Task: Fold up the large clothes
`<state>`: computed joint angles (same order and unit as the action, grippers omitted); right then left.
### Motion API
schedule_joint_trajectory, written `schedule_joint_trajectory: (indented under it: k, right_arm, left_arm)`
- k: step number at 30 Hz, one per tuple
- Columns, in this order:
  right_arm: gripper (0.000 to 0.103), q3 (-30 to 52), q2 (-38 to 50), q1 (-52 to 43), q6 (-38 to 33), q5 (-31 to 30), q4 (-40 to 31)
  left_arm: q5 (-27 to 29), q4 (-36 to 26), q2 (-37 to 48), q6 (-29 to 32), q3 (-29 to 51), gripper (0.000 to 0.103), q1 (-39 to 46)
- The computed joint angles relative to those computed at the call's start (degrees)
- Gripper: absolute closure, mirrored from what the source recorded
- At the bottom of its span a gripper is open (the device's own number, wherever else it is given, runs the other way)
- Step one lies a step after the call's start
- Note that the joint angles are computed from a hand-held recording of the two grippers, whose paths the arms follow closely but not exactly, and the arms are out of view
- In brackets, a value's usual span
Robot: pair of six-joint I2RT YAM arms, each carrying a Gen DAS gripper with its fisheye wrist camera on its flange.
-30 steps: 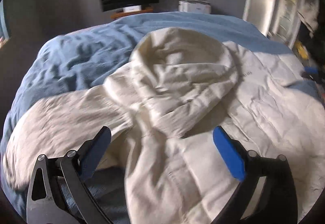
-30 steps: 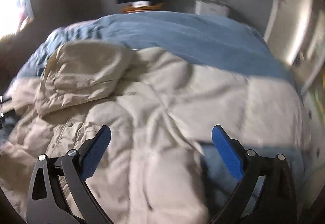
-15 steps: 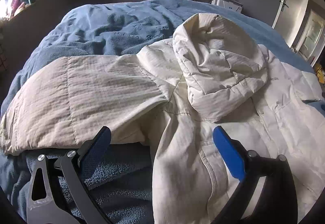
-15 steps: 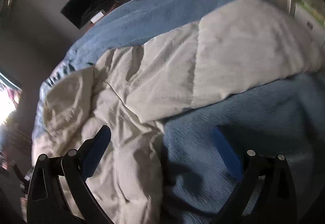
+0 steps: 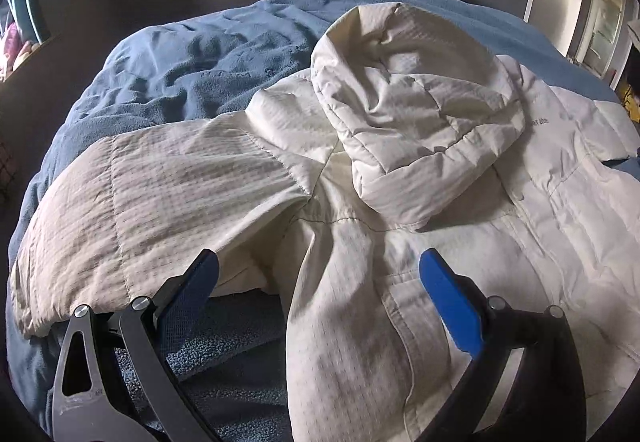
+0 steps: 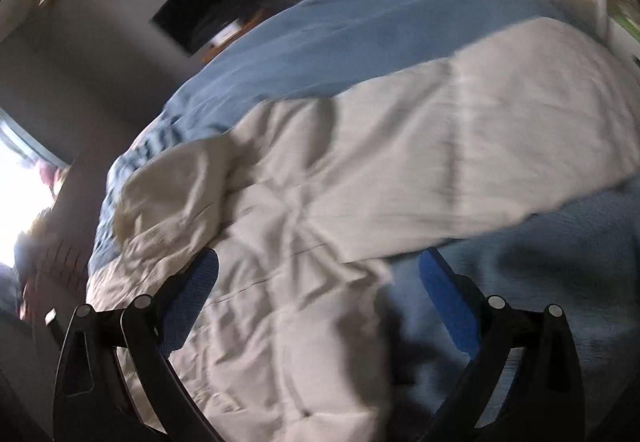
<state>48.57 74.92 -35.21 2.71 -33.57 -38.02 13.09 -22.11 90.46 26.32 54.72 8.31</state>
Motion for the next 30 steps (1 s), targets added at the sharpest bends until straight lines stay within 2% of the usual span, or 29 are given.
schedule_joint_trajectory:
  k: [3, 6, 10, 15, 17, 19, 21, 23, 25, 26, 29, 30]
  right_arm:
    - [0.006, 2.25, 7.47, 3.1, 2.16, -1.04, 0.35]
    - [0.006, 2.36, 13.22, 4.15, 4.64, 1.78, 4.07]
    - [0.009, 1.51, 14.21, 6.41, 5.64, 8.15, 7.45]
    - [0.009, 0.3, 13.53, 4.45, 7.12, 5.2, 7.27]
    - [0.009, 0.11, 13.62, 4.75, 6.34, 6.3, 7.27]
    - [0.01, -0.44, 13.57, 4.24, 7.34, 6.38, 9.37]
    - [0.012, -2.57, 11.49, 3.57, 9.6, 6.31, 14.37]
    - [0.02, -4.34, 8.64, 2.98, 10.82, 9.53, 17.97]
    - [0.041, -5.07, 7.14, 1.16, 12.34, 11.38, 19.6]
    - [0.044, -5.14, 6.95, 0.27, 13.11, 11.36, 19.81]
    - [0.043, -6.5, 3.07, -2.68, 15.56, 17.68, 20.47]
    - [0.042, -6.91, 2.04, -4.8, 15.85, 17.3, 20.95]
  left_arm:
    - [-0.13, -0.06, -0.06, -0.13, -0.01, 0.007, 0.03]
    - [0.12, 0.18, -0.4, -0.45, -0.28, 0.007, 0.22]
    - [0.37, -0.03, -0.13, -0.81, -0.01, 0.007, 0.47]
    - [0.62, 0.14, -0.15, -0.62, -0.07, 0.007, 0.64]
    - [0.46, 0.18, -0.22, -0.77, -0.19, 0.007, 0.51]
    - [0.16, 0.02, -0.2, -0.88, -0.17, 0.007, 0.38]
    - [0.03, -0.04, -0.33, -0.93, -0.29, 0.007, 0.33]
    - [0.06, 0.01, -0.2, -0.89, -0.23, 0.007, 0.39]
    - [0.24, 0.19, -0.34, -1.0, -0.52, 0.007, 0.61]
    - [0.4, 0.25, -0.42, -1.12, -0.62, 0.007, 0.74]
    - [1.36, 0.11, -0.33, -1.46, -0.39, 0.007, 1.32]
    - [1.53, -0.1, -0.01, -1.42, -0.1, 0.007, 1.46]
